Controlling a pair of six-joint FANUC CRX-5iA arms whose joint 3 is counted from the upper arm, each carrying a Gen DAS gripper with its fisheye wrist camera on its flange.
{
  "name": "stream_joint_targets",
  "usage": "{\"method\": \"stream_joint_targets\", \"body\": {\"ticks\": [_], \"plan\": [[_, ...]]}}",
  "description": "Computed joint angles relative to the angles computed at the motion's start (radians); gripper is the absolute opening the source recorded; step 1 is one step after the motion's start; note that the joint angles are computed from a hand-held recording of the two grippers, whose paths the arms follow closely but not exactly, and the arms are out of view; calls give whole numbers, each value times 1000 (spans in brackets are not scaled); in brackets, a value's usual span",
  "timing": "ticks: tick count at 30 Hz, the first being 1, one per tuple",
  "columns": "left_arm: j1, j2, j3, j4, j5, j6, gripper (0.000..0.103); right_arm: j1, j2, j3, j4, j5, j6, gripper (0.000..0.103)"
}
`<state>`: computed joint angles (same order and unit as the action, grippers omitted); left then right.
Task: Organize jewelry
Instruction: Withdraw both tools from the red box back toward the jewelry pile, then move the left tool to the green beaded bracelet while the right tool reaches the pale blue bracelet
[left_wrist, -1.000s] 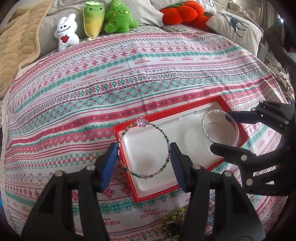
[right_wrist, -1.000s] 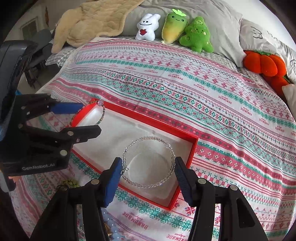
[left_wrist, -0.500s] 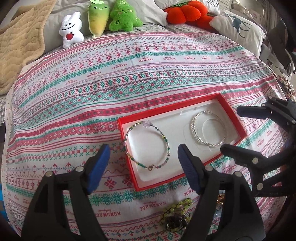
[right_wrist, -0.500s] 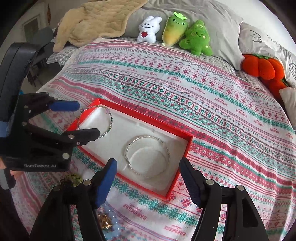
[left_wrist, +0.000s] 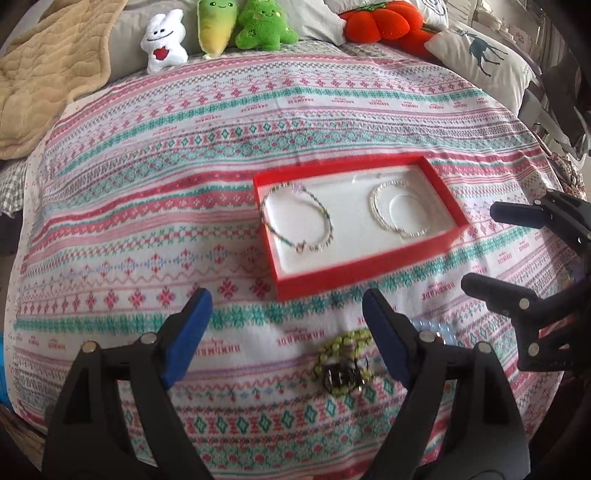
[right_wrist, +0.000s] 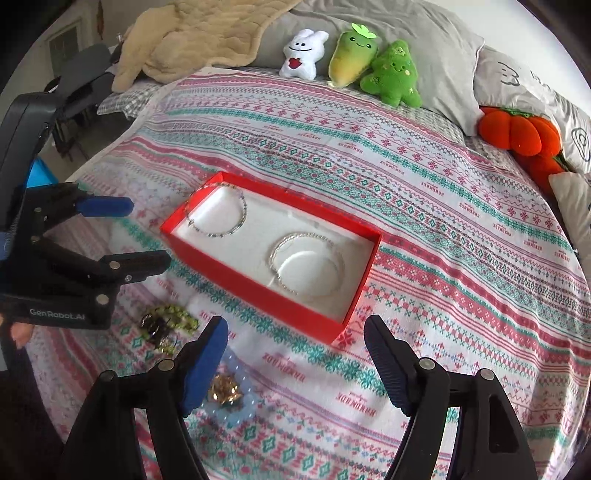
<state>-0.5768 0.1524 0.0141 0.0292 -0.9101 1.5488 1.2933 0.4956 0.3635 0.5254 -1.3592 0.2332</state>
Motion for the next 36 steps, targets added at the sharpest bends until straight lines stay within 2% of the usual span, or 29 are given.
{"method": "stream_joint_targets", "body": {"ticks": [15,25,36], "plan": [[-3,-88,-130,29,10,-13,84,63,-37,-78,-23,8,-153,78],[4,-163,-269,36,81,-30,84,117,-54,-153,-2,27,-237,78],[25,-204,-377,138,182,-167,84,142,-31,-156,-8,65,-204,78]]}}
